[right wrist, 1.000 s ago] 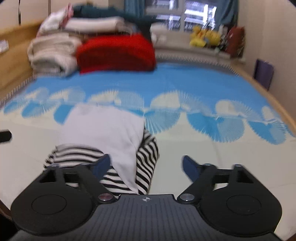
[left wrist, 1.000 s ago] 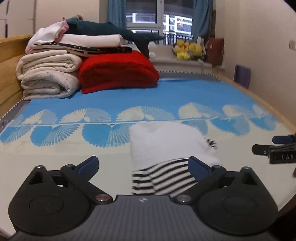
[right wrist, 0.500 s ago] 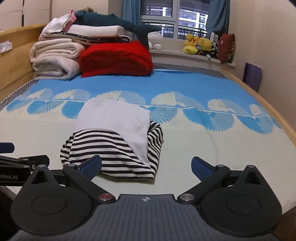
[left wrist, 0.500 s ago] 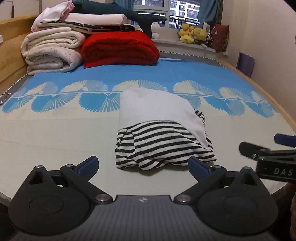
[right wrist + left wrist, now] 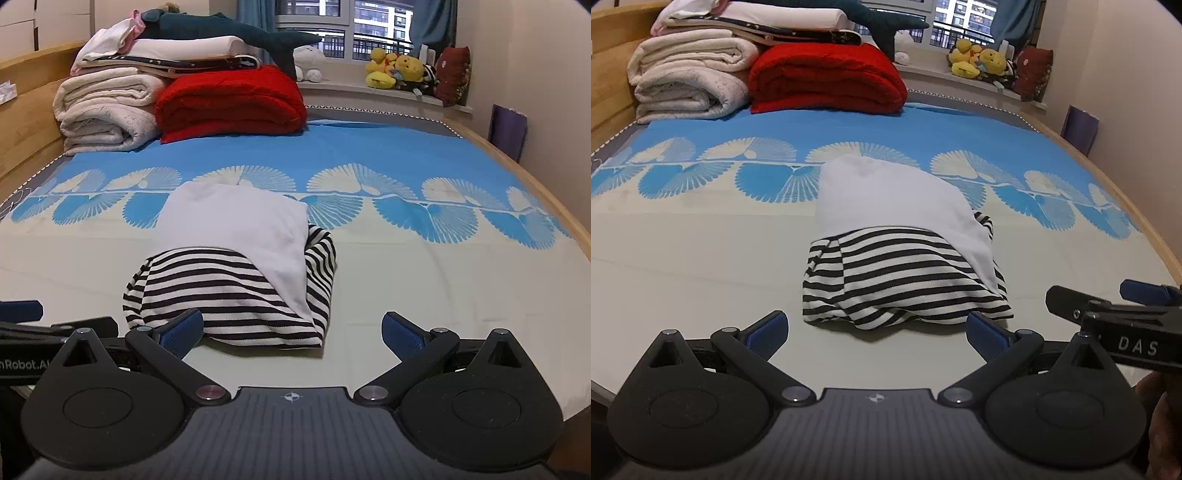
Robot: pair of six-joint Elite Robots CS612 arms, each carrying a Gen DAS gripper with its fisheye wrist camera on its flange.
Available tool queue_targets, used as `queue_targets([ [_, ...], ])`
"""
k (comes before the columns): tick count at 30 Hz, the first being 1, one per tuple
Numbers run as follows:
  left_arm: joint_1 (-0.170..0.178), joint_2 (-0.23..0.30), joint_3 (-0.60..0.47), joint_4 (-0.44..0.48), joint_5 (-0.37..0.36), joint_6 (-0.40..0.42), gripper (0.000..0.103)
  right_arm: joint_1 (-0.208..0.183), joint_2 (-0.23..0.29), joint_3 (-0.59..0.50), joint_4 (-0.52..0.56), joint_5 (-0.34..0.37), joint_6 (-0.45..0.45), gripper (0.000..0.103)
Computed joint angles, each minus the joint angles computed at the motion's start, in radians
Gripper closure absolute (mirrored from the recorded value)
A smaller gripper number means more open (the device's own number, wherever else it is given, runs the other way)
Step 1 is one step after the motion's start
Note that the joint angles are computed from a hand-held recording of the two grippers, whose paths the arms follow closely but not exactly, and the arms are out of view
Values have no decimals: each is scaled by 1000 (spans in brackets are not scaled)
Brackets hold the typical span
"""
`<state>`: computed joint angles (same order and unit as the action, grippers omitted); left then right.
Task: Fold small clothes
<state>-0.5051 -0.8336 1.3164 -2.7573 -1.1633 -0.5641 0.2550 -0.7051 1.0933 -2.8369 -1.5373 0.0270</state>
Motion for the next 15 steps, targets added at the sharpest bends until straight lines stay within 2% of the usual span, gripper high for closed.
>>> queue_targets([
  [4, -5, 5, -4, -2, 22, 17, 1, -2, 2, -3, 8, -4, 3, 1],
  [15, -3, 1, -3, 19, 26, -14, 1, -3, 1, 1, 6, 16, -14, 1],
])
